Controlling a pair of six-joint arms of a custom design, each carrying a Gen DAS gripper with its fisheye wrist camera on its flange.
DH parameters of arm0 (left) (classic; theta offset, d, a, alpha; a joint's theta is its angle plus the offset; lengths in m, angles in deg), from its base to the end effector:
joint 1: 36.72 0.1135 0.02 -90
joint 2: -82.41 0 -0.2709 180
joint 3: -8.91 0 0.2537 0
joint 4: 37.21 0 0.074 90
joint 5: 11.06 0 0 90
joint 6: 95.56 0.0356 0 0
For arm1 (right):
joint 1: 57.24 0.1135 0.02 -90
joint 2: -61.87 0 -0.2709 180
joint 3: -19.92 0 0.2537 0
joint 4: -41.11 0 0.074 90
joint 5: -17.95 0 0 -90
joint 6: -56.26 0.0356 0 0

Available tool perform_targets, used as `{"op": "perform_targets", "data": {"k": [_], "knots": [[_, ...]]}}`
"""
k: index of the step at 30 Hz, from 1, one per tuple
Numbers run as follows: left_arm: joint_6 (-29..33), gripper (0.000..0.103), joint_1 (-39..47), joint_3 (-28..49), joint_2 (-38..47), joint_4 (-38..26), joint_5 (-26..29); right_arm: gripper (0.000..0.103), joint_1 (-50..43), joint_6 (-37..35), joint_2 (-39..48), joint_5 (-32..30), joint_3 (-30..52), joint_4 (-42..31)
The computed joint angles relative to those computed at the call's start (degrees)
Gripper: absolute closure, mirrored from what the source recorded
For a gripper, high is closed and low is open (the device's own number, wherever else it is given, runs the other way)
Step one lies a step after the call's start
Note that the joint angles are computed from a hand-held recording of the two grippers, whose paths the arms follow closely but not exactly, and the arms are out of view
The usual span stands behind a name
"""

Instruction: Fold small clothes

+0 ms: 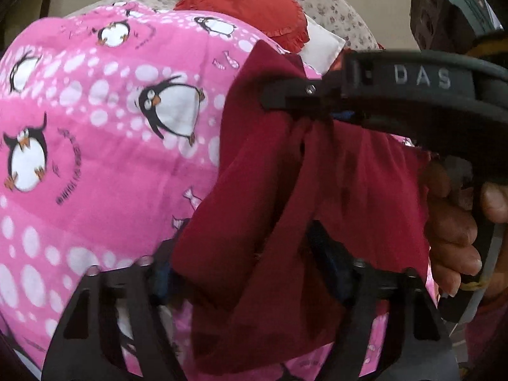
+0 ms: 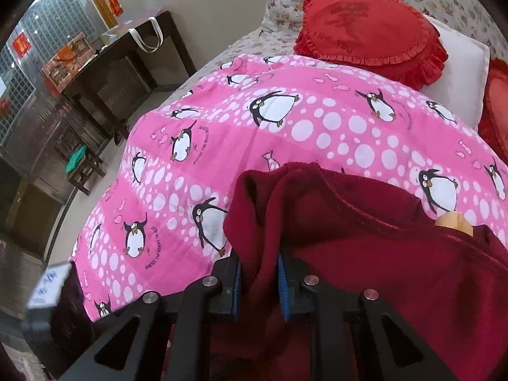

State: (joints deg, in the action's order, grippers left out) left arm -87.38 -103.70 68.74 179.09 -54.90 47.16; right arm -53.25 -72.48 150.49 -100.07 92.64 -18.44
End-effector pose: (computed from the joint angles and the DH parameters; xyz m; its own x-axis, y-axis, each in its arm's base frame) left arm 0.1404 -0.2826 0.1455 -0.7015 -0.5007 -0.5072 -0.2210 0.8293 -0.5132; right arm 0.2821 0.0364 0.2128 -0.6410 -0.5985 -0.4805 -0.7440 0.6383 0.1975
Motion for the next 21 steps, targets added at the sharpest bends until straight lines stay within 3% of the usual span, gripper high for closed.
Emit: {"op": "perform_targets", "data": {"k": [3,5,9,10,12,14,15,16,17,18,21], "knots": [[-2.53,0.048,-1.3,-1.01,0.08,1.14,-2.32,0.05,1.88,1.66,-0.97,2.49,-1.11,2.08],[-1.84,0.049,-0.33,-3.01,-0.6,4.1,-1.76,0.048,3.3,2.33,-1.82,3.86,-2.07,3.56],[-2.4,0.051,-1.37,-2.94,-0.71,2.75,-2.8,0.031,8.04,5.49,-3.22,9.37,-4.54,7.26],[-2.68,0.052,-1.66,-2.56,-0.54,2.11,-3.07,0.026,9.76,6.67,-2.49,12.08,-4.87,8.04],[-3.14,0.056,-2.15,-2.02,-0.44,1.03,-3.46,0.025,12.74,7.93,-2.26,17.64,-7.09,11.63],[-3.38,0.059,-2.46,-1.14,-0.26,-0.06,-3.66,0.027,13.63,7.27,-3.7,19.39,-9.31,14.54],[-3.52,0.061,-2.7,-0.42,0.1,-0.53,-3.82,0.036,12.94,6.72,-4.65,19.04,-10.14,15.19],[-3.64,0.064,-3.08,0.04,-0.19,-1.51,-4.09,0.052,11.59,5.79,-5.29,18.02,-10.45,15.31],[-3.37,0.068,-3.29,0.58,-0.3,-2.13,-4.22,0.059,9.76,4.3,-5.41,15.96,-9.92,14.16],[-2.97,0.069,-3.71,1.52,-0.45,-3.15,-4.5,0.076,6.69,2.16,-5.16,11.67,-8.27,10.72],[-2.04,0.071,-5.3,6.65,0.1,-8.27,-6.22,0.083,-0.99,-3.17,-5.5,2.26,-4.7,3.43]]}}
